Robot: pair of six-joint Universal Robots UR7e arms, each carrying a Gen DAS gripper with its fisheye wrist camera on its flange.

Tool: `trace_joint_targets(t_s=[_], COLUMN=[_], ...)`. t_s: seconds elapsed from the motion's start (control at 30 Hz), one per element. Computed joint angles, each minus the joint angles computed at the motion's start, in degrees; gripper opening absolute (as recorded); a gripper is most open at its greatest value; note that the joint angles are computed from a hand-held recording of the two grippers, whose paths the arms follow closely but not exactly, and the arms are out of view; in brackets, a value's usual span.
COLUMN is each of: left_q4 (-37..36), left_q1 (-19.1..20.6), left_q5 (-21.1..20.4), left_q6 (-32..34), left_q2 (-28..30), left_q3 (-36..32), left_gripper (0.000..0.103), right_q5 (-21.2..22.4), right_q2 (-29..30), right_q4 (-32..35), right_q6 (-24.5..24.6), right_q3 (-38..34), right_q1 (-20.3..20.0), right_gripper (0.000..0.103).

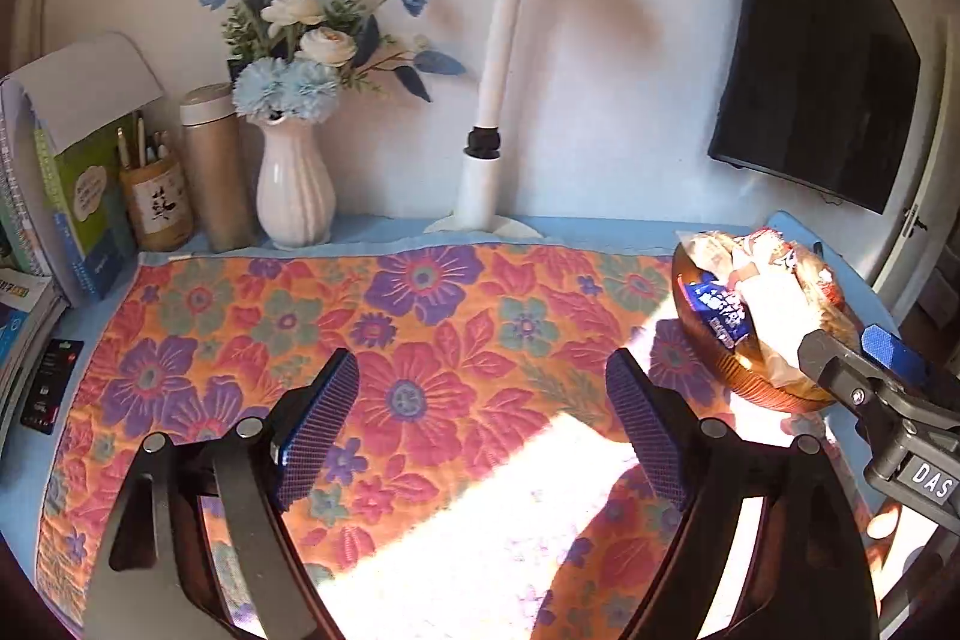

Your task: Organize snacks

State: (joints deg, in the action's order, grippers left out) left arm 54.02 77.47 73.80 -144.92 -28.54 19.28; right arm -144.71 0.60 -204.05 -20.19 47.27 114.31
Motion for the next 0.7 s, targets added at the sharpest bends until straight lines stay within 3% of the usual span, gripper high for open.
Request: trace_joint_targets(t_s=[0.07,0.1,0.23,0.4,0.5,0.6,0.7], left_q4=[-8.96,-11.14,-13.56,-9.82,-9.97,-10.32,-6.93], left_q1=[1.17,1.92,3.75,3.75,2.96,2.46,2.79], left_q5=[-3.37,-4.74,-8.04,-3.84,-1.10,0.21,1.33], left_q6=[2.17,3.25,4.13,3.85,5.78,7.02,6.65], left_q2=[-5.23,-6.19,-5.49,-3.74,-3.15,-2.31,0.63], left_q3=[10.47,12.54,13.26,12.12,12.84,12.70,8.82], left_gripper=[0.084,0.085,0.086,0.088,0.092,0.092,0.093], right_q5=[0.81,1.38,-2.56,-10.85,-13.94,-14.21,-16.13], right_q2=[2.79,3.76,7.71,12.90,13.27,11.21,13.77], right_q4=[4.40,6.32,10.31,2.07,2.04,0.15,-2.34], right_q6=[1.58,2.73,5.55,-2.22,-2.03,1.07,-1.46], right_q3=[-3.57,-4.71,-10.49,-18.84,-19.61,-15.09,-20.14], right_q1=[-0.68,-1.13,-1.79,-1.88,-2.69,-3.25,-3.25], right_gripper=[0.100,0.100,0.100,0.100,0.100,0.100,0.100])
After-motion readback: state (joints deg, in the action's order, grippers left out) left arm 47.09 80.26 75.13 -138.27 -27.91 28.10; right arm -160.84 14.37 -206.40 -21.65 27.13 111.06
